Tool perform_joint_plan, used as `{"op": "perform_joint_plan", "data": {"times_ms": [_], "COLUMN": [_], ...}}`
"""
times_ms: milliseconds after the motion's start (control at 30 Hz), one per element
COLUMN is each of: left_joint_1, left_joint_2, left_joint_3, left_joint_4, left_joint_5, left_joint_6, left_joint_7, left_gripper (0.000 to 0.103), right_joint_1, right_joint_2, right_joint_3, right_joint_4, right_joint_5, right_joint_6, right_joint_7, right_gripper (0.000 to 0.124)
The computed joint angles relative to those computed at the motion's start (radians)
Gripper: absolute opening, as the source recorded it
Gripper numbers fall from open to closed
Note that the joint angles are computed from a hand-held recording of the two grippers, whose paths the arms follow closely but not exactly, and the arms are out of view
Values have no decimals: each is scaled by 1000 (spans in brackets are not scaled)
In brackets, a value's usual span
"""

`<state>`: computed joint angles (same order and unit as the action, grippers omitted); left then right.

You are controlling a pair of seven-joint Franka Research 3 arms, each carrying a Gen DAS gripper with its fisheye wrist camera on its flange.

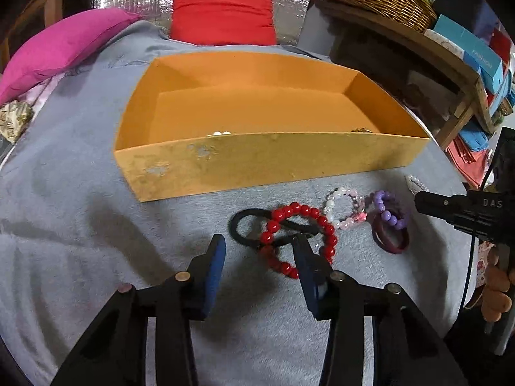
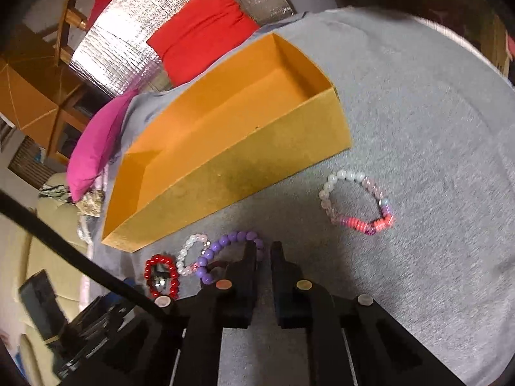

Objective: Organize jewelry
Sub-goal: 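Grasp the red bead bracelet with the left tool while the right tool grasps the purple bead bracelet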

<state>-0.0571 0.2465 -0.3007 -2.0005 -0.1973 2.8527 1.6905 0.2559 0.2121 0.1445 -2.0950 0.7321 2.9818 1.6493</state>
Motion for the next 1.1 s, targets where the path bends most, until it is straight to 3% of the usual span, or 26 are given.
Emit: {"op": "perform_joint_plan", "data": {"times_ms": [67,100,200,433,467,567,733,833,933,1100], "left_joint_1": [-5,-5,-7,22,28,54,55,57,41,3], "left_joint_2": [12,13,16,-16,-19,-42,-82,-112,-135,-174], "left_joint_3": [-1,-3,-11,-54,-60,-83,-86,-84,-69,-30], "left_joint_4": [10,10,6,-39,-42,-60,-84,-92,-96,-103], "left_joint_5": [12,14,22,-63,-83,-180,-335,-464,-562,-705], "left_joint_6": [-4,-7,3,29,30,30,42,38,39,41], "left_joint_7": [4,9,28,129,147,232,371,477,555,669], "left_gripper": [30,17,9,9,9,9,9,9,9,9], "right_joint_1": [-43,-66,-69,6,15,66,97,32,-62,-117], "right_joint_2": [-8,-9,-10,51,60,63,38,9,-14,-48], "right_joint_3": [47,69,72,-9,-15,-61,-85,-8,107,182], "right_joint_4": [-2,5,19,67,72,63,30,0,-13,-13], "right_joint_5": [123,206,345,156,122,-50,-242,-171,25,334], "right_joint_6": [-5,-23,-46,-88,-79,-41,12,58,96,105], "right_joint_7": [-96,-158,-269,-86,-63,50,158,70,-123,-421], "right_gripper": [11,15,26,26,27,13,10,10,10,10]}}
